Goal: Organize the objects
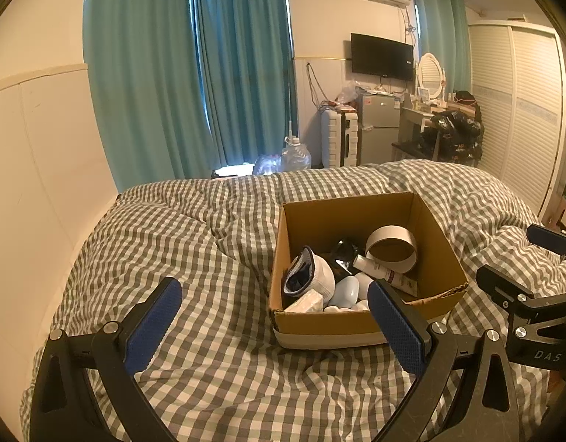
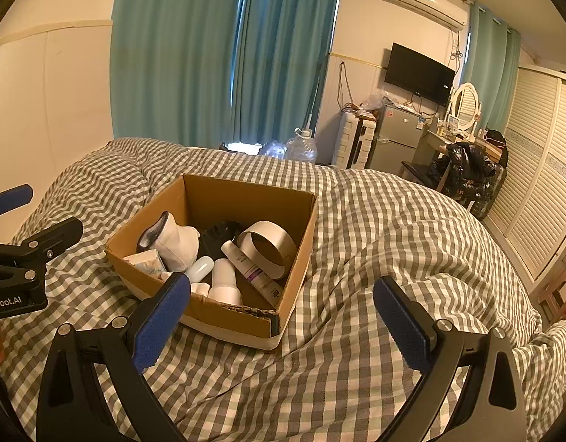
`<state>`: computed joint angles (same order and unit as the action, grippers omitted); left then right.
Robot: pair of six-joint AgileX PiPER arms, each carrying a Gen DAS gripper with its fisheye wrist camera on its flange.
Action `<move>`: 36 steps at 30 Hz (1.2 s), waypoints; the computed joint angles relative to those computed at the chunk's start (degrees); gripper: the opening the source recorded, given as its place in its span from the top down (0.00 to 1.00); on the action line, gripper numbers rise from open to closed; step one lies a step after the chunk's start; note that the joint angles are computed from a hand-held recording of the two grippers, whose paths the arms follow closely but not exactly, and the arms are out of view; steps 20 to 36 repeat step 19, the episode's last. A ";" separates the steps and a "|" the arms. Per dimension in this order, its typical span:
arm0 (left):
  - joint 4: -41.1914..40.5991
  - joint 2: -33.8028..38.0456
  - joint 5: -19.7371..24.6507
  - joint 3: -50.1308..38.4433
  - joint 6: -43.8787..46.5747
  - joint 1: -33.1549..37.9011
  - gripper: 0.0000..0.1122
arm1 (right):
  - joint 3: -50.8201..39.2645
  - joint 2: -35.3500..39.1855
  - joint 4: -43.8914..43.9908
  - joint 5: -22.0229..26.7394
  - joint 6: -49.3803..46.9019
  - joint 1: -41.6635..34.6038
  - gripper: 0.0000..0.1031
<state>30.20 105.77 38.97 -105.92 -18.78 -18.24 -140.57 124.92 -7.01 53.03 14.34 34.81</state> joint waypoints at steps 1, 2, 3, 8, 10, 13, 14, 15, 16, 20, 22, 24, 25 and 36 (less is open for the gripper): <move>-0.06 0.09 0.04 -0.14 0.07 0.00 0.08 | -0.31 0.15 0.04 0.24 -0.05 0.01 0.03; 0.04 0.01 -0.04 -0.02 -0.02 -0.01 0.08 | -0.37 0.17 0.05 0.30 -0.07 0.01 0.03; 0.13 0.00 -0.06 -0.01 -0.04 -0.04 0.08 | -0.40 0.20 0.09 0.33 -0.18 0.00 0.03; 0.16 0.09 0.08 -0.17 -0.08 -0.05 0.08 | -0.95 0.53 0.49 0.60 -0.53 -0.12 0.03; 0.30 0.08 0.06 -0.12 -0.23 -0.07 0.08 | -0.93 0.53 0.48 0.58 -0.55 -0.13 0.03; 1.34 0.07 0.10 -0.10 -1.42 -0.18 0.08 | -0.85 0.49 0.43 0.51 -0.54 -0.13 0.03; 1.45 0.06 -0.11 0.14 -1.59 -0.09 0.08 | -0.99 0.54 0.52 0.65 -0.63 -0.15 0.03; 1.49 0.08 -0.13 0.18 -1.64 -0.06 0.08 | -0.94 0.54 0.58 0.63 -0.70 -0.18 0.03; 1.60 0.15 -0.04 0.14 -1.73 -0.09 0.08 | -0.42 0.33 0.60 0.38 -0.72 -0.20 0.03; 1.73 0.19 -0.17 0.35 -1.65 -0.03 0.08 | -0.74 0.51 0.70 0.53 -0.85 -0.28 0.03; 1.73 0.19 -0.17 0.35 -1.65 -0.03 0.08 | -0.74 0.51 0.70 0.53 -0.85 -0.28 0.03; 1.73 0.19 -0.17 0.35 -1.65 -0.03 0.08 | -0.74 0.51 0.70 0.53 -0.85 -0.28 0.03; 1.73 0.19 -0.17 0.35 -1.65 -0.03 0.08 | -0.74 0.51 0.70 0.53 -0.85 -0.28 0.03; 1.73 0.19 -0.17 0.35 -1.65 -0.03 0.08 | -0.74 0.51 0.70 0.53 -0.85 -0.28 0.03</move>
